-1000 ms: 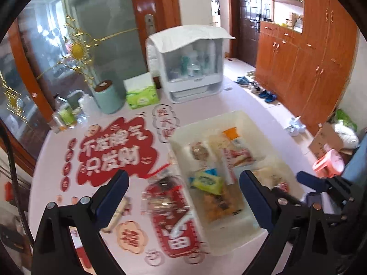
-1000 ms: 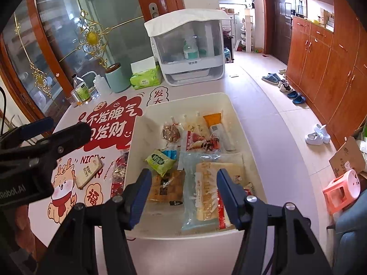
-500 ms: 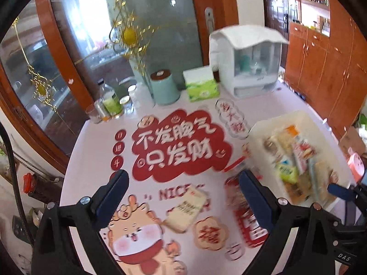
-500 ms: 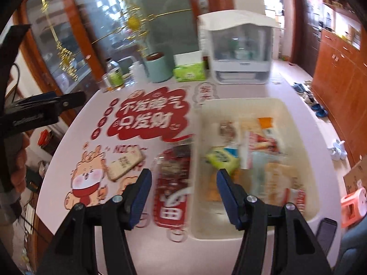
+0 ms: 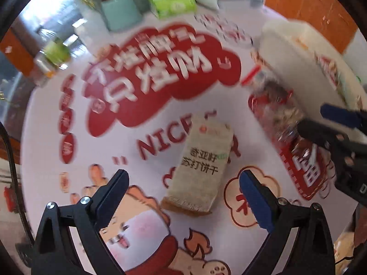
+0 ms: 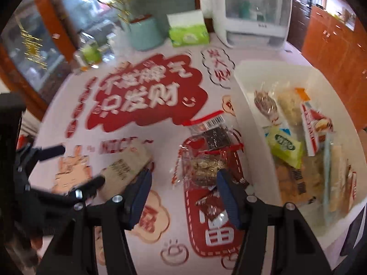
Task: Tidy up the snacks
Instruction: 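Grasp the beige cracker bag with the left tool while the right tool reaches for the nut bag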
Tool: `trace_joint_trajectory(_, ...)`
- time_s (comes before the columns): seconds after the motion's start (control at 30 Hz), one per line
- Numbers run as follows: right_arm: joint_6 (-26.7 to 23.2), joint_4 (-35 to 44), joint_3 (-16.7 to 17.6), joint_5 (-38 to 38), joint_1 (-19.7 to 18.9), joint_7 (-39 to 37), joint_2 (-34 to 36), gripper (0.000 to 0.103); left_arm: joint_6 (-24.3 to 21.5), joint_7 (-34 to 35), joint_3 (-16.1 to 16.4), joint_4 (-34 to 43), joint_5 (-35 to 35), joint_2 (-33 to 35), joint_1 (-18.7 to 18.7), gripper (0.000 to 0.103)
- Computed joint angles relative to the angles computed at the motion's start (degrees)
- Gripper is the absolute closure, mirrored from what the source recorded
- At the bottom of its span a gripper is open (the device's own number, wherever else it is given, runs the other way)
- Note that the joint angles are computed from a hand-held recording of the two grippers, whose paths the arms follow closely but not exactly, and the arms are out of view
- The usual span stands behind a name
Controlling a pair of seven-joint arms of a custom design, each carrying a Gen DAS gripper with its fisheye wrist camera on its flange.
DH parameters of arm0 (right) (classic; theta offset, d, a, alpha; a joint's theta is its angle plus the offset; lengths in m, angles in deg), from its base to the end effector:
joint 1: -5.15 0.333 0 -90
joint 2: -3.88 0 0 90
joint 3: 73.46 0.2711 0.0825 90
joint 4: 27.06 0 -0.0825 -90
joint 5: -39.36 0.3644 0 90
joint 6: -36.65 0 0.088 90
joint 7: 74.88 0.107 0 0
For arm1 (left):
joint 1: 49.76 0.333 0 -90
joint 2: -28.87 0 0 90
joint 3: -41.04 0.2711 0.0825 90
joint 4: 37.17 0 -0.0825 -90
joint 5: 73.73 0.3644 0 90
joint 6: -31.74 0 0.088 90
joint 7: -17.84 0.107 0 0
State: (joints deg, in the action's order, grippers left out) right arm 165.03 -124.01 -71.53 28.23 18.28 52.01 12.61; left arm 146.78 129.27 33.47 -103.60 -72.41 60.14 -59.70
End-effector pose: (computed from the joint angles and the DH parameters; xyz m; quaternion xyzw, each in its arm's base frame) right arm 0.5990 0.1542 0.5052 -0.5829 0.7841 -0.1432 0.1579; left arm 0.6735 -0.1865 0.4812 -0.4361 0.8866 -0.1199 0.0972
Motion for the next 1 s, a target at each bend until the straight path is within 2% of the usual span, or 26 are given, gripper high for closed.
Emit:
trace_joint_trajectory(0.2, -8.8, 7.4, -0.6, -4.8, 2.1, 2.9, 8.5, 0.041, -2.9, 1.3, -0.3, 3.6, -0.9, 5.6, 0.0, 0.006)
trace_joint_trajectory(0.27, -10.0, 8.2, -1.0, -6.6, 2.7, 3.7, 9.8, 0.04, -3.1, 1.6, -0.3, 4.2, -1.4, 6.5, 0.1, 0.009)
trace_joint_trajectory(0.37, -7.1, 6.3, -1.0, -4.7, 1.8, 4.5, 9.2, 0.041, -1.7, 2.2, -0.7, 4.1, -2.5, 6.6, 0.4, 0.015)
trace_joint_trajectory(0.5, -5.7, 5.6, -1.2, -4.5, 1.4, 5.5, 8.7, 0.042, -1.3, 4.0, -1.1, 4.2, -3.4, 6.4, 0.6, 0.034)
trace_joint_trajectory(0.6, -1.1, 2.2, -0.9, -2.2, 0.2, 5.1, 6.6, 0.042, -2.2, 4.4, -1.1, 5.2, -3.7, 6.8, 0.4, 0.036)
trace_joint_trajectory(0.7, 1.3, 0.9, -0.7, 0.5, -0.8, 4.6, 6.0, 0.041, -2.7, 4.0, -1.0, 6.7, -4.0, 7.6, 0.3, 0.036)
trace_joint_trajectory(0.93, 0.0, 5.8, -0.9, 2.4, -1.3, 5.0, 9.9, 0.039, -2.8, 3.3, -1.2, 7.3, -5.4, 8.1, 1.1, 0.037)
trace_joint_trajectory(1.0, 0.8, 6.2, -1.0, 2.7, -1.3, 5.7, 10.3, 0.039, -2.4, 3.5, -1.2, 7.5, -5.5, 8.3, 1.2, 0.047)
